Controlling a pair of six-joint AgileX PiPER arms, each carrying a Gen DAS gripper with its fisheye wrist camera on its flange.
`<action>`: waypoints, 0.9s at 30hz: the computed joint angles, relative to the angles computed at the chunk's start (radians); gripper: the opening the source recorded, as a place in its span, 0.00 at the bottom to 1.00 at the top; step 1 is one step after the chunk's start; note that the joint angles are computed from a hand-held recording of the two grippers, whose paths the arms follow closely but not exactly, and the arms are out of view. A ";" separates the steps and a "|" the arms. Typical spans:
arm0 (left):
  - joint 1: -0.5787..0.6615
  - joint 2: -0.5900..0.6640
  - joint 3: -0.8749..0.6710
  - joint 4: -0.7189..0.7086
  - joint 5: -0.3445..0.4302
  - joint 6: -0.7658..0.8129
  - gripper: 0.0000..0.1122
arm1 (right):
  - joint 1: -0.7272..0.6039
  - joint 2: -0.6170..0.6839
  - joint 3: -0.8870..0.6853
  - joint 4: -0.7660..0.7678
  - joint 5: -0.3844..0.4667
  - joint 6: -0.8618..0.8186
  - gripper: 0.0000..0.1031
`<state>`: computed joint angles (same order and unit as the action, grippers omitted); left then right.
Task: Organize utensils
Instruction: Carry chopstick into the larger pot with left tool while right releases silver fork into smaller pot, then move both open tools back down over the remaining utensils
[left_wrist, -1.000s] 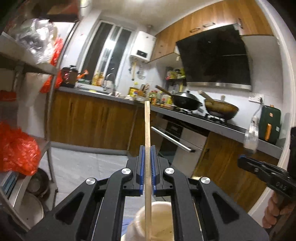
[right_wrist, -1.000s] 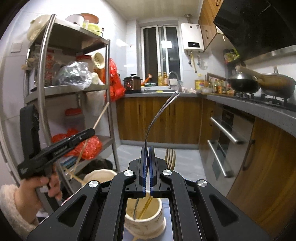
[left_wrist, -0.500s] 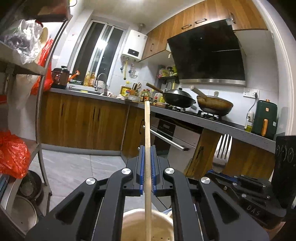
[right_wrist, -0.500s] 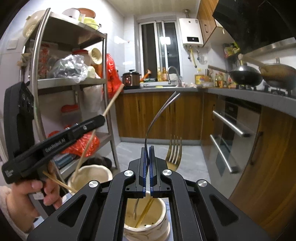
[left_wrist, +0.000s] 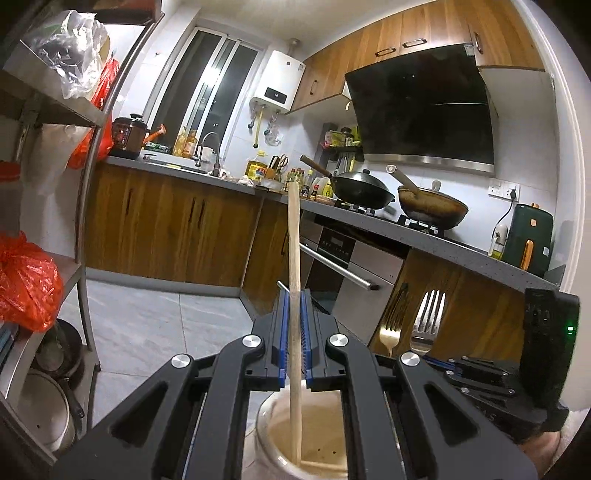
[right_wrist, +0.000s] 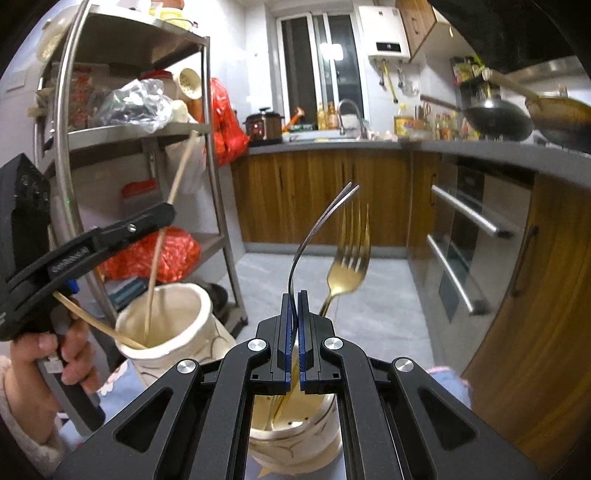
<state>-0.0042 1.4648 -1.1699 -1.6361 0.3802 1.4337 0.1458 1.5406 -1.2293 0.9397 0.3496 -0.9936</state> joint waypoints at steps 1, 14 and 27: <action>0.003 -0.001 -0.001 0.018 0.003 -0.013 0.05 | 0.002 0.006 -0.007 -0.027 0.007 0.024 0.04; -0.021 -0.017 -0.043 0.286 -0.032 -0.234 0.20 | 0.013 0.019 -0.011 -0.111 0.028 0.108 0.17; -0.042 -0.130 0.007 0.643 -0.083 -0.518 0.42 | -0.091 -0.135 0.110 0.058 0.095 -0.050 0.68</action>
<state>-0.0460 1.3351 -1.1632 -0.9930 0.2971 0.9153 0.0550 1.4058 -1.1190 0.9974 0.4444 -1.0436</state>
